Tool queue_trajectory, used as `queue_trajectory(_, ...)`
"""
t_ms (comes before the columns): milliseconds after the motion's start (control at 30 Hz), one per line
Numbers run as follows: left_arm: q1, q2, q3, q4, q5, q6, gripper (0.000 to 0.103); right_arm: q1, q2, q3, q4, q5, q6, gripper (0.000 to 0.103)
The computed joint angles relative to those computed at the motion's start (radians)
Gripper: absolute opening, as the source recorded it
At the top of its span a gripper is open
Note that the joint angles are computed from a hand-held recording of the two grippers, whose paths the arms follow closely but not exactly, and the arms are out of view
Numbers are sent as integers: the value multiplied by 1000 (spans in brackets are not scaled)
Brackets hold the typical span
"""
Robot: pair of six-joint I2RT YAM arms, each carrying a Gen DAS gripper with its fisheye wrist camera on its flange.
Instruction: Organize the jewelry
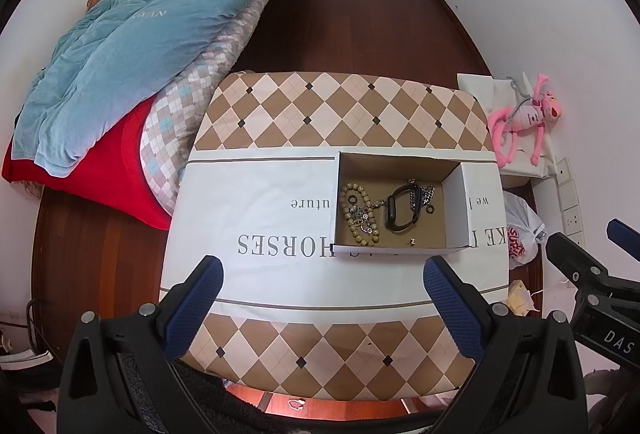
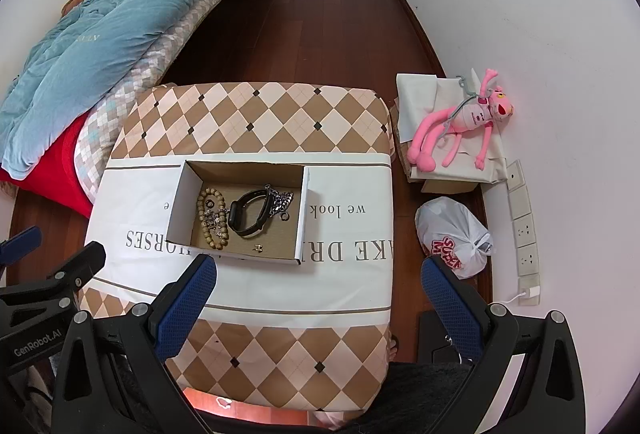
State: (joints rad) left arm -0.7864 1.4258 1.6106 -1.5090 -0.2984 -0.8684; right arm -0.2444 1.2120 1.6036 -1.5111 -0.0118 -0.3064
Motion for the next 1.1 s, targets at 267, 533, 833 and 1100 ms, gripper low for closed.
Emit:
queue_trajectory(267,-6,-6,6,-12,-5,-7,102,0,-1,2,-3,-2,-2,103)
queue_trajectory(533,-5,-6,7,-11,-5,-5,102,-6,1,6,-5,-6,-8,103)
queue_trajectory(833,-7,-4,15,-15,-5,-8,102,-7,3,7,-6,-5,-9,103)
queue_trajectory(1100,-6,-4,20,-18,-5,-7,102,-8,1,8,-8,-7,-11,103)
